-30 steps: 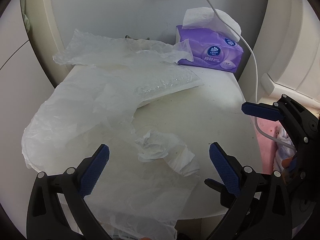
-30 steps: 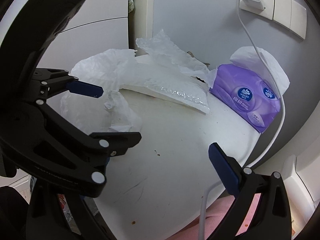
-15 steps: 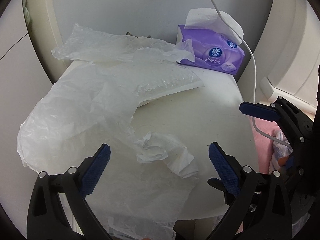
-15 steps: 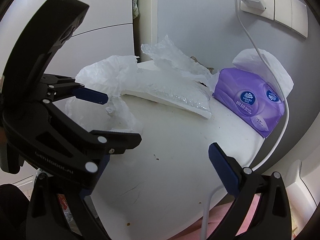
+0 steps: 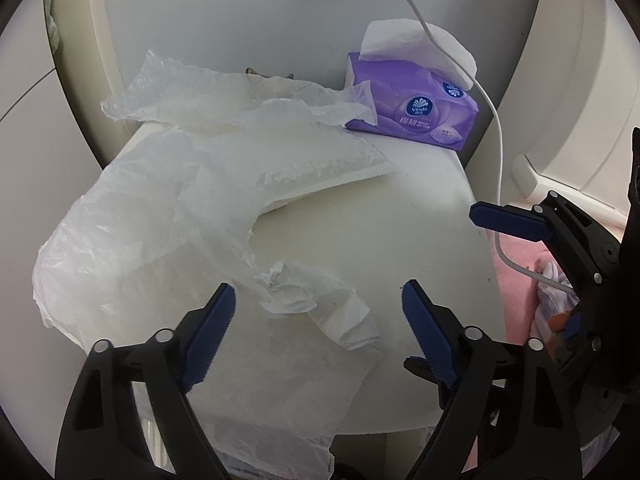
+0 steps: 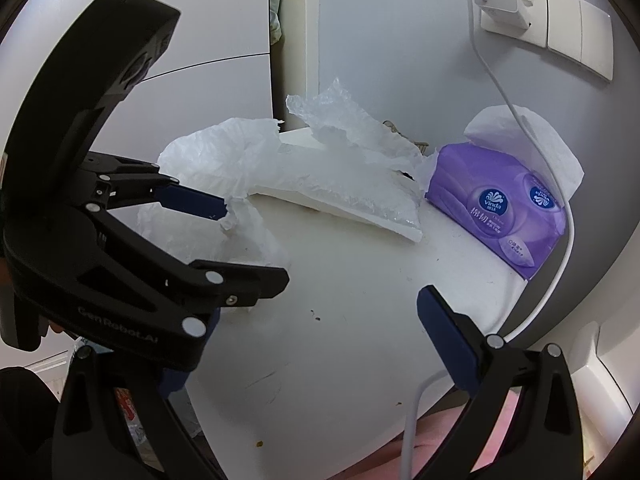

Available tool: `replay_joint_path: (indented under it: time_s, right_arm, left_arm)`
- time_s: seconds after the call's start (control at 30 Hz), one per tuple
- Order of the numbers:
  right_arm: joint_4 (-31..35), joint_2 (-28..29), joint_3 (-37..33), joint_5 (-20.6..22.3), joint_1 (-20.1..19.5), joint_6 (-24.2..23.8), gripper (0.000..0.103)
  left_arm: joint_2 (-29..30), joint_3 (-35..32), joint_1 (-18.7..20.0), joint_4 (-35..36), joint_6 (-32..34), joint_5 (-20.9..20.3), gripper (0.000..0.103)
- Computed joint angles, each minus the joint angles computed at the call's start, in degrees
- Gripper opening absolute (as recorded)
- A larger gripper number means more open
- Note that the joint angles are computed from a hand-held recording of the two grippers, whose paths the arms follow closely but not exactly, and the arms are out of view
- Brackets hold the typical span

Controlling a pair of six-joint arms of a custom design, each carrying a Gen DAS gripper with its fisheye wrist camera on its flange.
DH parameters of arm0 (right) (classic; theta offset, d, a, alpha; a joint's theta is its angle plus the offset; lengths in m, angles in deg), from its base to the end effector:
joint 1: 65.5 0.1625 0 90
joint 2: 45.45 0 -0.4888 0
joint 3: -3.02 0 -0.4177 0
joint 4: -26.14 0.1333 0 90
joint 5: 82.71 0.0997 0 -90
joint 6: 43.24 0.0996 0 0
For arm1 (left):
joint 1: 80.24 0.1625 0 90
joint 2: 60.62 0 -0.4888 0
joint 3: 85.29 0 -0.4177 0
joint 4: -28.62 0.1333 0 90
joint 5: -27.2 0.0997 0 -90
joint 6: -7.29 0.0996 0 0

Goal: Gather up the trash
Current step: 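Close the left gripper on the crumpled white tissue on the nightstand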

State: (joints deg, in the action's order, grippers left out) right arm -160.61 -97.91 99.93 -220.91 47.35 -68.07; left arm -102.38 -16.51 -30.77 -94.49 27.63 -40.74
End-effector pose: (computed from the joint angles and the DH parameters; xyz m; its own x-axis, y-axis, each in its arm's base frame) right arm 0.3299 -0.6309 0.2959 -0.6656 0.0218 0.7460 -0.5696 0.6310 -0.5266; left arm -0.4198 -0.7537 0.2171 -0.4602 0.7990 -0.3870 0.8597 0.5098 0.0303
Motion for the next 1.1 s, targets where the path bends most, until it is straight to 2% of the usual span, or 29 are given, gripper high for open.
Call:
replay_joint_path:
  time_s: [0.27, 0.73, 0.87, 1.03, 1.1]
  right_arm:
    - [-1.1, 0.4, -0.1, 0.6, -0.3, -1.1, 0.096]
    - [-3.1, 0.8, 0.2, -0.3, 0.1, -2.5, 0.096]
    - [-3.4, 0.8, 0.2, -0.2, 0.0, -2.6, 0.096]
    - [-4.0, 0.8, 0.4, 0.0, -0.1, -3.2, 0.096]
    - [-4.2, 0.8, 0.6, -0.1, -0.1, -3.3, 0.096]
  left_arm:
    - [0.3, -1.1, 0.5, 2.2, -0.9, -1.3, 0.070]
    - [1.3, -2.0, 0.3, 1.7, -0.8, -3.5, 0.067]
    - [1.9, -2.8, 0.2, 2.6, -0.3, -4.7, 0.055]
    - [2.4, -3.0, 0.0, 2.1, 0.1, -5.0, 0.054]
    - [2.6, -3.1, 0.0, 1.5, 0.1, -5.3, 0.050]
